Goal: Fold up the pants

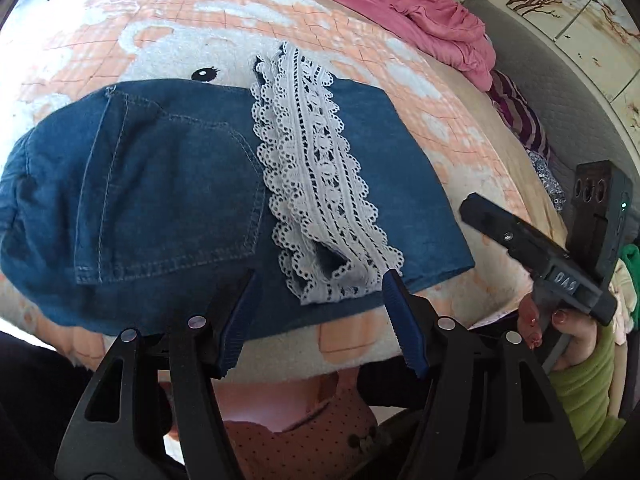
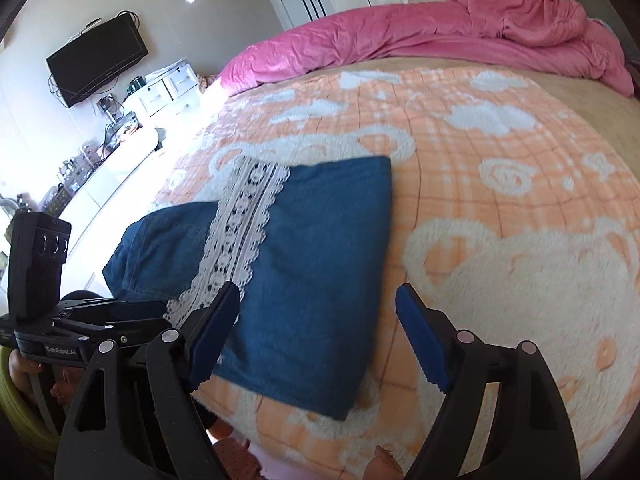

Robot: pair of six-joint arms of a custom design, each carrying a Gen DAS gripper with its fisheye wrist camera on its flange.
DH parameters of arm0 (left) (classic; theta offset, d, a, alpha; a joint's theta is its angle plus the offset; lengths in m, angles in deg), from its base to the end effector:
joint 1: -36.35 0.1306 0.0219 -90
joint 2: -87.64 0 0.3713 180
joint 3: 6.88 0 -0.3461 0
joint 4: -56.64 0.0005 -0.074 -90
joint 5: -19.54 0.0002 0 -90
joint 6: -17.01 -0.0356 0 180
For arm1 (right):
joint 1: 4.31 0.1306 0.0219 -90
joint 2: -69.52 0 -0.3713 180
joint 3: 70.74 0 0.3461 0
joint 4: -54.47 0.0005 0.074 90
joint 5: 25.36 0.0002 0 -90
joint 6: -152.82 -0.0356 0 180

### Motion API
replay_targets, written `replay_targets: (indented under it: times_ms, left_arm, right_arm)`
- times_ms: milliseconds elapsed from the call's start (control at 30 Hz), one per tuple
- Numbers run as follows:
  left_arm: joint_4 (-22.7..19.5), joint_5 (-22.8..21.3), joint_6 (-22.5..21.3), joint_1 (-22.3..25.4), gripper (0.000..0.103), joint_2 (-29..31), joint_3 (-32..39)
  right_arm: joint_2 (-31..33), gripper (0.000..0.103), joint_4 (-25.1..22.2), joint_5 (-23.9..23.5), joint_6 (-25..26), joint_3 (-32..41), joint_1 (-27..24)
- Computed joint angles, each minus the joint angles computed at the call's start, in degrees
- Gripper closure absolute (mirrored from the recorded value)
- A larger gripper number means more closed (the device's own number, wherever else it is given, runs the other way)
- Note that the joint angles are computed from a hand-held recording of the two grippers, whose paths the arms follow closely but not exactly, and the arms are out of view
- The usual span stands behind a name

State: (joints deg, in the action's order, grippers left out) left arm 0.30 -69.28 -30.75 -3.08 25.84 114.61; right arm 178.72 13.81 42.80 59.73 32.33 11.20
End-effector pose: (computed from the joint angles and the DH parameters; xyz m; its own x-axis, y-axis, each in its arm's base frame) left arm 0.4693 -0.3875 0.3900 -0.8903 -0.1381 -0.4340 0.0622 0.9071 -0.4163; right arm 0.5374 0.1624 0.3661 -0.7279 -0.1501 -0.6691 -0.4551 0.8356 0.3077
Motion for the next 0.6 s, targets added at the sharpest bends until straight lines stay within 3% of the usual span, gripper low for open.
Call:
replay_targets:
  times_ms: [133, 167, 233, 333, 500, 600]
  left_arm:
    - [-0.5, -0.1, 1.8, -0.2, 0.050, 1.8, 1.5]
    - [-0.4, -0.5, 1.9, -0.3, 0.054, 2.2, 1.8]
    - [-1.0, -0.7, 2.1, -0.4, 0.077, 3.7, 3.1]
    - [-3.0, -2.8, 0.5, -1.1, 0.084, 4.8, 4.8]
    - [-4.6, -6.5, -2.2, -2.9, 0.085, 3.3, 3.7]
    - [-6.1, -8.7, -4.1, -3.5, 0.083, 4.5, 5.5]
  right_arm:
    - [0.1, 0.024, -1.2, 3.1, 1.6, -0.3, 1.1]
    - [0.1, 0.024, -1.4, 3.6, 2.0, -0.2, 1.2]
    - [0.5, 0.024, -1.7, 4.4, 2.2, 0.1, 1.2]
    - [0.5, 0.024, -1.3, 4.3, 1.2, -0.1, 0.7]
    - [-1.7, 0.024, 2.9, 1.5, 2.1, -2.3, 0.6]
    - [-2.0, 0.024, 3.1, 2.7, 4.8, -2.3, 1.6]
